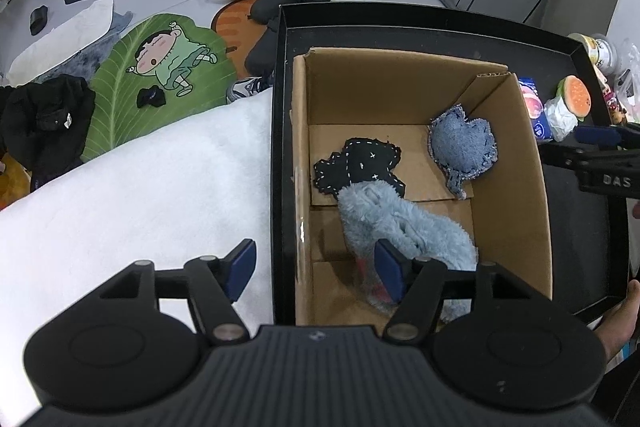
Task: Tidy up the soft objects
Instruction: 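Lower the right gripper onto the blue tissue pack and grasp it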
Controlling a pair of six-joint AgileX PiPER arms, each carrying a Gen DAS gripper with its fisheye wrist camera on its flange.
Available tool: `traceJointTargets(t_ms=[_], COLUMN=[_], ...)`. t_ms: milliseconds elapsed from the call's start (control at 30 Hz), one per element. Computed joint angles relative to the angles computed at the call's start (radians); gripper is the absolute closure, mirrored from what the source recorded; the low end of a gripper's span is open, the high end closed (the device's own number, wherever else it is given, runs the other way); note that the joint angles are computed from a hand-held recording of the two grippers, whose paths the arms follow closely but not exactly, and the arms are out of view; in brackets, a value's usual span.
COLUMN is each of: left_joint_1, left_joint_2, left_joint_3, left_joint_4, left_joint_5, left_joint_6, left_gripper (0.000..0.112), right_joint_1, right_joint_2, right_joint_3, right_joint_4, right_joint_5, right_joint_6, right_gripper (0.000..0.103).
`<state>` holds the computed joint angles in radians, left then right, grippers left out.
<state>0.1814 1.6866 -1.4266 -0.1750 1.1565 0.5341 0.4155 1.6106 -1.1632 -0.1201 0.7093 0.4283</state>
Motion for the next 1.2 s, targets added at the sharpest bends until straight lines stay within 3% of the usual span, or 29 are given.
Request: traceJointTargets(t_ms=[367, 567, 733, 767, 1200], left_joint_1=[-0.048, -0.066, -0.067, -0.066, -0.036], left_joint_2=[0.013, 0.027, 0.028, 0.029, -0.014], left_joint_3=[-0.040, -0.052, -0.054, -0.054, -0.012], left_joint_4=[0.043, 0.066, 0.075, 0.078, 0.057], left_joint_5=[0.009, 0.009, 0.008, 0.008, 0.006], left_joint_6=[-0.054, -0.074, -0.079, -0.082, -0.064], left_gripper=[0.048, 0.048, 0.048, 0.048, 0.048], right_joint_1=[-0.074, -0.074, -0.047, -0.037, -0.009], right_joint_2=[0.103, 0.116, 0.120, 0.119, 0.027], right_joint_3=[-0.031, -0.024, -0.027, -0.025, 0.019], right_joint_4=[0.111, 0.091, -0.011, -0.049, -0.035], right_joint_5=[-0.076, -0.096, -0.094, -0.089, -0.025], right_joint_6=[-0.055, -0.048, 0.046, 0.073, 0.109], right_gripper=[0.035, 0.036, 0.045, 0.052, 0.054])
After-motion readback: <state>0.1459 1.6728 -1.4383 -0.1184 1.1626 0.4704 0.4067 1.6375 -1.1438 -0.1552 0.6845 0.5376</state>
